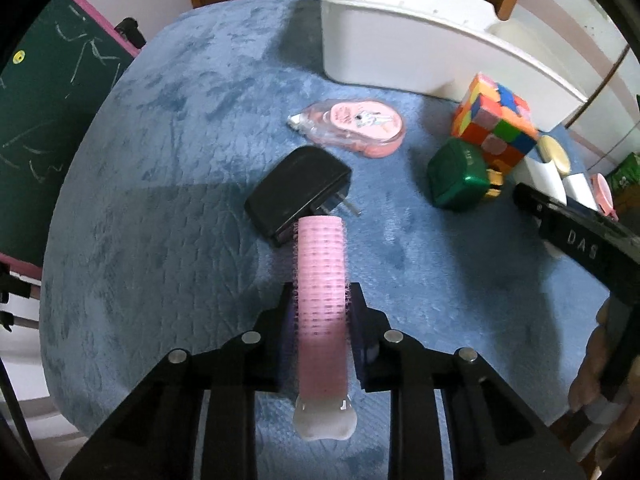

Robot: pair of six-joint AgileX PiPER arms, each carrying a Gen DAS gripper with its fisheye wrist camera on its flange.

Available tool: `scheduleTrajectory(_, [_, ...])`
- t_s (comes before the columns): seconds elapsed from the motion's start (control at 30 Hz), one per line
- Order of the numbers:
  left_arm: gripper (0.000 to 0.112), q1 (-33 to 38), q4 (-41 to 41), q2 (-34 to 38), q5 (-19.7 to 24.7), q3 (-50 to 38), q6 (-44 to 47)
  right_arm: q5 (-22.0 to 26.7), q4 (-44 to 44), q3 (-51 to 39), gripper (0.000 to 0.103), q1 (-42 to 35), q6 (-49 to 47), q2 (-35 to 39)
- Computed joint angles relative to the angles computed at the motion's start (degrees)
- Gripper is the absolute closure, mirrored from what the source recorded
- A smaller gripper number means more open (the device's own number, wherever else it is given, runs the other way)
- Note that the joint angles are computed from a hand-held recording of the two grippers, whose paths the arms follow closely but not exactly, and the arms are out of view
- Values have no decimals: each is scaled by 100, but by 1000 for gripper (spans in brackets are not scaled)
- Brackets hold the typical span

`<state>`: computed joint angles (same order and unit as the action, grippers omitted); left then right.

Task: Organize rigid objects
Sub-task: 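Grasp the pink hair roller with the left tool while the right tool grasps the white curved plastic piece, then carry the pink roller and white piece into the white tray and open both tools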

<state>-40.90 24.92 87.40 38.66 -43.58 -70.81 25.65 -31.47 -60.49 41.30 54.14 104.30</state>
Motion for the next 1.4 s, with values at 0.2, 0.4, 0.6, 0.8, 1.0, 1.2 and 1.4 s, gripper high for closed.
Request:
scheduleTrajectory(0.2, [87,-196,96,-397,490,-371,228,144,283,382,49,153,-139,-682])
scheduleTrajectory(0.4, [87,-307,191,-757,1077,-1024,642,647,483,288,49,357,-297,-1421])
scheduleTrajectory(0.6, [87,67,65,-698,1326,-1937,1432,1171,222,-156,49,499,-307,-1910])
scheduleTrajectory(0.8, [87,356,164,-298,1594,-3140,2157,1561,219,-1027,49,307,-708,-2034])
scheduleTrajectory(1.0, [87,730,55,354,1817,-4587,2945,1662,438,-1978,49,-67,-1211,-1689])
scheduleTrajectory(1.2, [87,1192,-274,1401,1881,-6222,3869,1688,678,-3147,49,-474,-1622,-913])
scheduleTrajectory(1.4, [87,1684,-816,2819,2175,-7885,4525,1981,955,-4514,49,-831,-1870,277])
